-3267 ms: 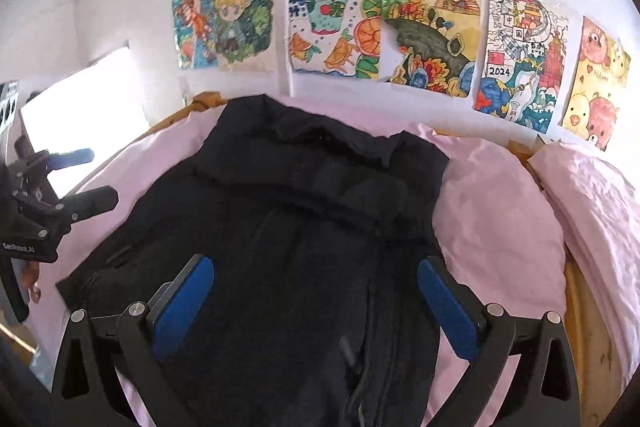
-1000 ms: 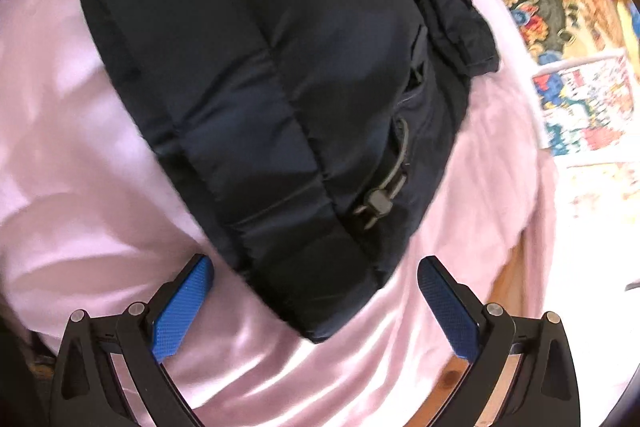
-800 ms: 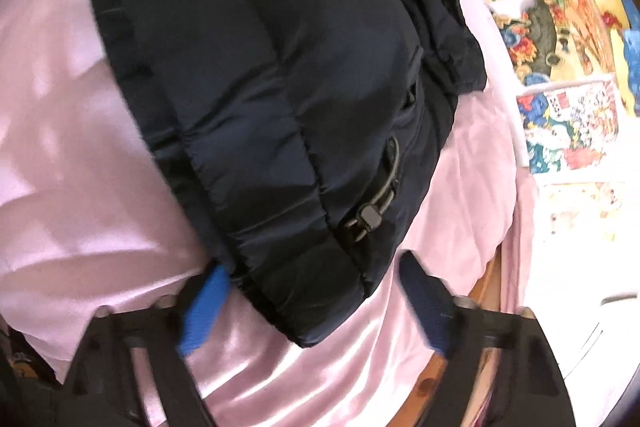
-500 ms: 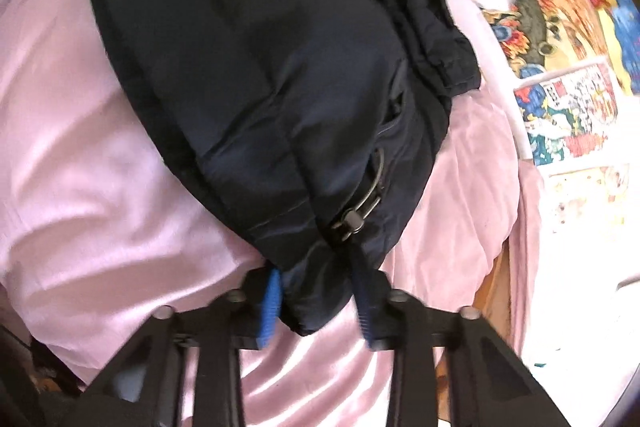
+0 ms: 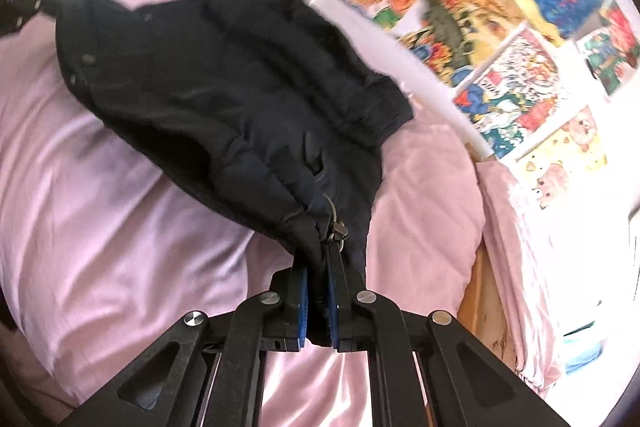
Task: Fold large clothes
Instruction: 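Lift the hem with both grippers and fold it over toward the collar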
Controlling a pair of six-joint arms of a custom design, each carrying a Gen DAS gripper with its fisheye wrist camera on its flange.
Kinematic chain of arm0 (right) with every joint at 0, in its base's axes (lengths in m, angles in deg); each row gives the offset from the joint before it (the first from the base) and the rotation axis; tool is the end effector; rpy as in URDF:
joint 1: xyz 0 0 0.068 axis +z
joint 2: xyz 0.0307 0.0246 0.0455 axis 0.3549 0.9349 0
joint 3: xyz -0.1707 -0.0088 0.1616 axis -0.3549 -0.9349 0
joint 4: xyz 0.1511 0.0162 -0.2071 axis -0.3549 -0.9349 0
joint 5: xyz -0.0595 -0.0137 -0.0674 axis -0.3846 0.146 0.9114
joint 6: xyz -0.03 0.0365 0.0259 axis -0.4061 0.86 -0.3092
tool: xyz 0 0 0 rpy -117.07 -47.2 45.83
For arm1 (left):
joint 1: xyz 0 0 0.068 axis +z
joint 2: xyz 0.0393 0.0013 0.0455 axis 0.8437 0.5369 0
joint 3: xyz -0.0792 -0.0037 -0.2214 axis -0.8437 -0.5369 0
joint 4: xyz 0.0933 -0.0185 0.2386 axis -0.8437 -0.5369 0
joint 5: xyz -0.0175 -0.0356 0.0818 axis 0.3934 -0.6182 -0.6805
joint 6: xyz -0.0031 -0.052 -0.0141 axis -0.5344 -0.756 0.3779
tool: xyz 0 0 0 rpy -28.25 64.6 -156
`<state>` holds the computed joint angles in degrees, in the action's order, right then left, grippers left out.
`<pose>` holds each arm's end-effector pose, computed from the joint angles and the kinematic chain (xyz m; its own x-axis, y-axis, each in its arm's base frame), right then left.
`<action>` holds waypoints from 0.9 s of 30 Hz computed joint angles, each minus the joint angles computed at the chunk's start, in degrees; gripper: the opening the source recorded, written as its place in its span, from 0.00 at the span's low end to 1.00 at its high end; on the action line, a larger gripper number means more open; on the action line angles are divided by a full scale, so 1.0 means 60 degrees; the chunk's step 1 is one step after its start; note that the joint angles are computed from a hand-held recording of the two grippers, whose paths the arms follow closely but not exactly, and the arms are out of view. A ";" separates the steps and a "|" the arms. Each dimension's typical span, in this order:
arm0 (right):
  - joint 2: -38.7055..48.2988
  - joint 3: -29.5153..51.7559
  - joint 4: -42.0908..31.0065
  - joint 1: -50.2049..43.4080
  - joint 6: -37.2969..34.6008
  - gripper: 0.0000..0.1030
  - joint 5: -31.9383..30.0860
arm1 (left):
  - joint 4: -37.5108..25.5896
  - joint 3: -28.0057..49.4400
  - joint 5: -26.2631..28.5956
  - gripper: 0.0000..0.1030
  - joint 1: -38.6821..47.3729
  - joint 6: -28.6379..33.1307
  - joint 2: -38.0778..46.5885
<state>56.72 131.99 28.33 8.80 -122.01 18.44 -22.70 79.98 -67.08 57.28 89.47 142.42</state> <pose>0.3644 -0.0633 0.3272 -0.2768 -0.8013 -0.5304 -0.7218 0.5377 -0.4357 0.2442 0.0039 0.2978 -0.5701 0.5576 -0.6034 0.2568 0.8185 0.5139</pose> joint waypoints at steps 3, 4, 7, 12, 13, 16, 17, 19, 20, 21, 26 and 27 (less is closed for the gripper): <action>0.0229 0.0411 -0.0365 0.0054 0.0153 0.08 -0.0028 | -0.0036 0.0297 -0.0180 0.10 -0.0121 -0.0385 0.0110; 0.0279 0.0495 -0.0472 0.0060 0.0151 0.08 -0.0023 | -0.0054 0.0396 -0.0185 0.10 -0.0131 -0.0509 0.0135; 0.0135 0.0211 -0.0358 0.0069 -0.0082 0.08 0.0018 | -0.0067 0.0680 -0.0141 0.09 -0.0060 -0.0773 0.0249; 0.0054 -0.0091 -0.0538 -0.0038 -0.0866 0.08 -0.0099 | -0.0614 0.1323 0.0122 0.09 0.0071 -0.1424 0.0594; -0.0170 -0.0531 -0.0279 -0.0023 -0.1057 0.08 -0.0014 | -0.0697 0.1402 0.0138 0.09 0.0063 -0.1466 0.0621; -0.0330 -0.1182 0.0033 0.0031 -0.1460 0.08 0.0375 | -0.0980 0.1591 -0.0138 0.09 -0.0224 -0.1368 0.0661; -0.0460 -0.1517 0.0183 0.0090 -0.1674 0.08 0.0605 | -0.1185 0.1721 -0.0162 0.07 -0.0278 -0.1232 0.0728; -0.0993 -0.2461 0.0689 0.0181 -0.2309 0.07 0.0945 | -0.1783 0.1948 -0.0303 0.05 -0.0535 -0.0921 0.0758; -0.1203 -0.2804 0.0880 0.0230 -0.2615 0.07 0.1158 | -0.1898 0.1846 -0.0290 0.05 -0.0576 -0.0770 0.0661; -0.1380 -0.3037 0.1028 0.0243 -0.2853 0.07 0.1282 | -0.2074 0.1760 -0.0302 0.05 -0.0636 -0.0637 0.0552; -0.1155 -0.2451 0.0490 -0.0075 -0.3110 0.06 0.1023 | -0.2450 0.0882 0.0031 0.03 -0.0404 0.0099 -0.0287; -0.1160 -0.2396 0.0377 -0.0171 -0.3274 0.06 0.0963 | -0.2550 0.0750 0.0178 0.03 -0.0347 0.0206 -0.0507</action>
